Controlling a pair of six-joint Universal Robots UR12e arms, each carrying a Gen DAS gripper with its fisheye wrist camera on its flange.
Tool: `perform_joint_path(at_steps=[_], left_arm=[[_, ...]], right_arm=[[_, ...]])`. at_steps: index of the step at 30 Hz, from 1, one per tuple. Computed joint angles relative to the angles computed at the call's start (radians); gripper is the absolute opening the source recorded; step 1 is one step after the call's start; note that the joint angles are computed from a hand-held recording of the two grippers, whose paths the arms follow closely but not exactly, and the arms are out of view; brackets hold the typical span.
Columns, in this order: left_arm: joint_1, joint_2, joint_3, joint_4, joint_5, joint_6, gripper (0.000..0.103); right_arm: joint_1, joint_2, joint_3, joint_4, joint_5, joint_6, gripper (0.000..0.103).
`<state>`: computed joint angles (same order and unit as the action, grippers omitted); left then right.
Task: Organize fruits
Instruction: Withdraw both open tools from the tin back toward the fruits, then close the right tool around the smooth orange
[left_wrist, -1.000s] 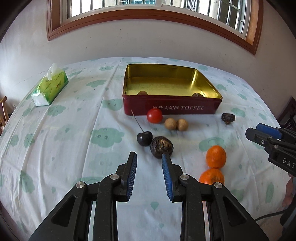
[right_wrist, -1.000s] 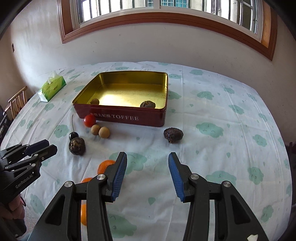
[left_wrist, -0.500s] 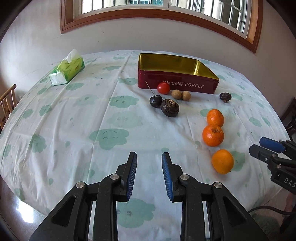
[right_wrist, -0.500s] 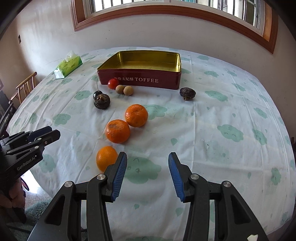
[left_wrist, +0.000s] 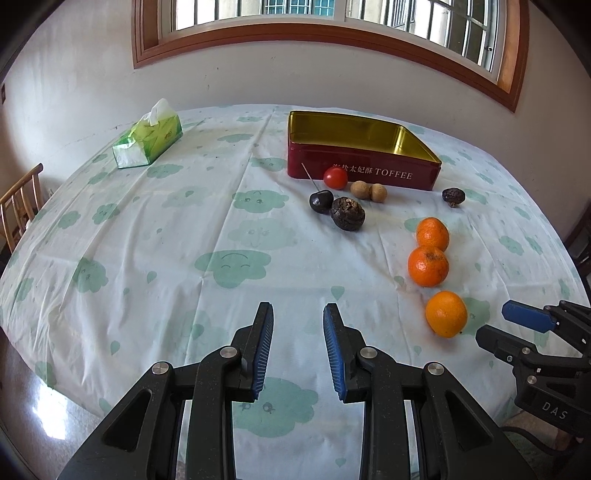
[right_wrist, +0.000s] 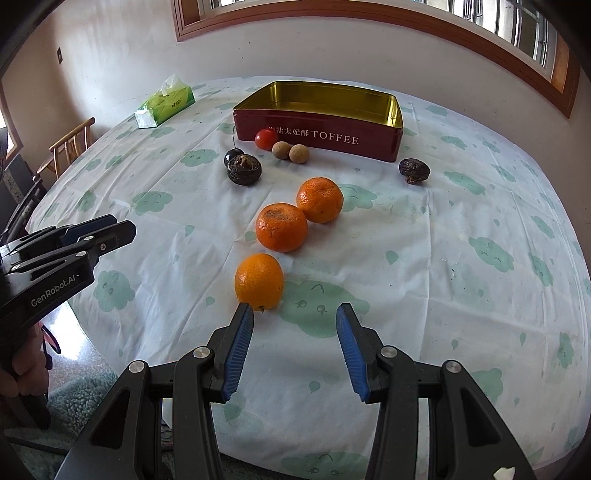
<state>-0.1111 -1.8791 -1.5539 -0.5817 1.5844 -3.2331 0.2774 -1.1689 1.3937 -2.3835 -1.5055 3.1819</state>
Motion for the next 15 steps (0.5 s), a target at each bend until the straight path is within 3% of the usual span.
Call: perform_joint_path(at_steps=[15], left_arm=[[0.004, -0.005, 0.003, -0.033, 0.001, -0.024, 0.030]], right_arm=[[0.015, 0.034, -0.047, 0.062, -0.001, -0.030, 0.045]])
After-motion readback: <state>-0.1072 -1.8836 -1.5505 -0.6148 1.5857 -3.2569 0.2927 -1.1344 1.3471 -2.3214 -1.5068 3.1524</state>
